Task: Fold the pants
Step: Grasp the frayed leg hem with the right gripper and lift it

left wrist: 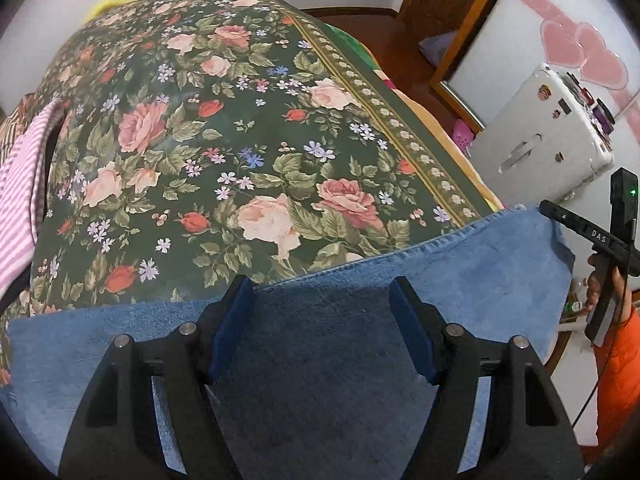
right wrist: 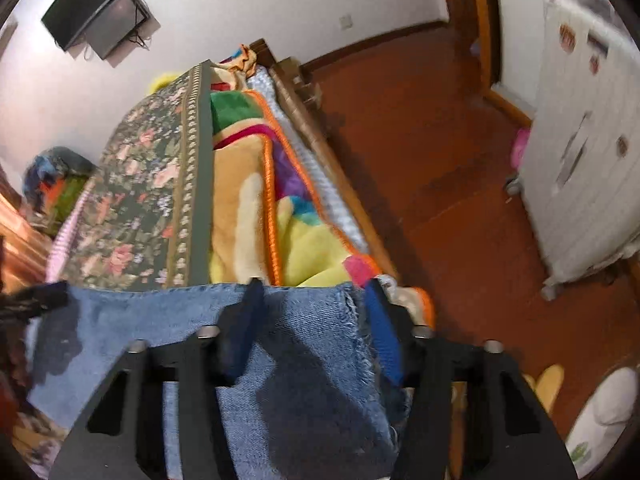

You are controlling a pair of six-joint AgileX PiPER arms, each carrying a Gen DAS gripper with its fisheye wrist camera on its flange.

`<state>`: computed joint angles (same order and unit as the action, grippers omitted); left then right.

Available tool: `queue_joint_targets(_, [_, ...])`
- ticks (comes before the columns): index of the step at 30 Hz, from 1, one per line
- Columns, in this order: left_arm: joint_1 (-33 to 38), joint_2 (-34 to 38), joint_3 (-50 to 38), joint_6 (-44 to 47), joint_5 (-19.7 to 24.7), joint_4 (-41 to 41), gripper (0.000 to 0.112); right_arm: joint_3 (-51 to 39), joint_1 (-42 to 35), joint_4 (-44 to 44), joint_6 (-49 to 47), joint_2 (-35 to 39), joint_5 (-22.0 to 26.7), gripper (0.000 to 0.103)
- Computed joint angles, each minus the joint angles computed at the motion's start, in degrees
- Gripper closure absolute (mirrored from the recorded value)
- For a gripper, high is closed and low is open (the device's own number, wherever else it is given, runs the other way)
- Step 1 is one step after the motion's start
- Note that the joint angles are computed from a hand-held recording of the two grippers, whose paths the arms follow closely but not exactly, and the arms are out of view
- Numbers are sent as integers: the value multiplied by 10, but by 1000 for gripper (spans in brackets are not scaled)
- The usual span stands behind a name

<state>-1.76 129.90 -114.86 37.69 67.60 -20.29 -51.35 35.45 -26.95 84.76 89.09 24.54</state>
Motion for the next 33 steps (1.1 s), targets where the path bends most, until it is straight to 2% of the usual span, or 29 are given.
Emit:
queue_joint_targets(6, [-11, -16, 39, 8, -40, 20, 41, -6, 31, -101, 86, -5, 42, 89])
queue_joint_targets(7, [-13, -20, 46, 12, -46, 23, 41, -11, 48, -126, 103, -6, 66, 90])
queue_joint_targets(10, [-14, -27, 61, 23, -60, 24, 41, -24, 68, -165, 129, -5, 101, 92])
queue_joint_targets(13, [-14, -32, 74, 30, -73, 25, 41, -29, 74, -207, 157, -11, 115, 93])
queue_joint_targets(16, [-14, -44, 97, 36, -95, 25, 40, -44, 84, -237, 160, -11, 154, 93])
queue_joint_targets(19, [-9, -47, 104, 37, -100, 15, 40, -54, 77, -223, 130, 3, 160, 94])
queue_joint_targets(22, [-19, -54, 119, 30, -121, 36, 40, -69, 60, -184, 87, 42, 187, 96])
queue_joint_targets(24, [-27, -62, 134, 30, -138, 51, 40, -48, 35, -146, 78, 37, 165, 96])
queue_joint_targets(27, [-26, -64, 129, 30, -129, 52, 40, -13, 30, -126, 90, -3, 156, 95])
queue_joint_targets(29, [-23, -66, 121, 23, -113, 48, 40, -8, 55, -128, 101, -32, 198, 86])
queue_joint_targets(31, [-19, -71, 114, 20, -90, 30, 40, -4, 86, -135, 122, -59, 234, 53])
queue_joint_targets(33, [-18, -80, 113, 25, -70, 8, 40, 8, 131, -158, 173, -87, 262, 46])
